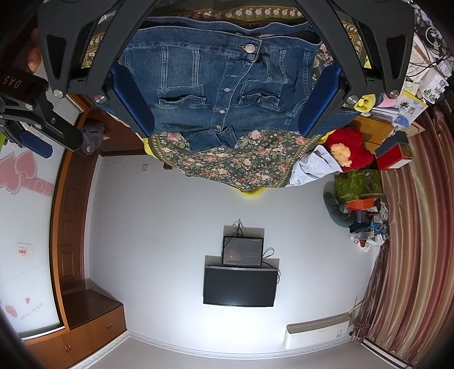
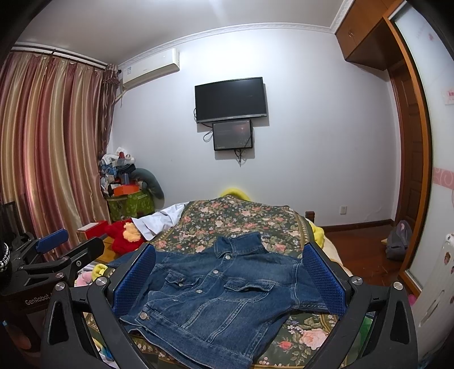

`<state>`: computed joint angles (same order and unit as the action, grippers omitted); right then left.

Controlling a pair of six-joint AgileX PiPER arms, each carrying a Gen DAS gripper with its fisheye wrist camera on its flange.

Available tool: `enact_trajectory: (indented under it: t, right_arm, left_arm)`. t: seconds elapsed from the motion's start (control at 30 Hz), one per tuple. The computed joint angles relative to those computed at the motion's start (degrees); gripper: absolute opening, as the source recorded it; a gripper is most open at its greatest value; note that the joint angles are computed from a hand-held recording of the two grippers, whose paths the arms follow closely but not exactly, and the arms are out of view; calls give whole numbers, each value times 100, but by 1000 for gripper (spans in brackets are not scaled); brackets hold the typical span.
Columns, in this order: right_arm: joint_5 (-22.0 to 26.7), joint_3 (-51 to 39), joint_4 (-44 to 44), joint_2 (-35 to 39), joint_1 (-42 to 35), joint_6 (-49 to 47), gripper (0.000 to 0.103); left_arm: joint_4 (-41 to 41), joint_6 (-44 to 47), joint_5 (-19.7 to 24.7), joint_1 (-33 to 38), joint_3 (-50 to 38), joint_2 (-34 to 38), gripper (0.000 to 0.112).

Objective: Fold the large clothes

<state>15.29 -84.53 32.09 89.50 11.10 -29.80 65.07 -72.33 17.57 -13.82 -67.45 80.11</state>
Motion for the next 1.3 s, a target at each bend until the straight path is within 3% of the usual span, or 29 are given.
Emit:
enact_trajectory:
  t: [1.3]
  right_arm:
    - [-10, -57, -137, 44, 26, 119, 103]
  left_arm:
    - [193, -184, 44, -35, -43, 47, 102]
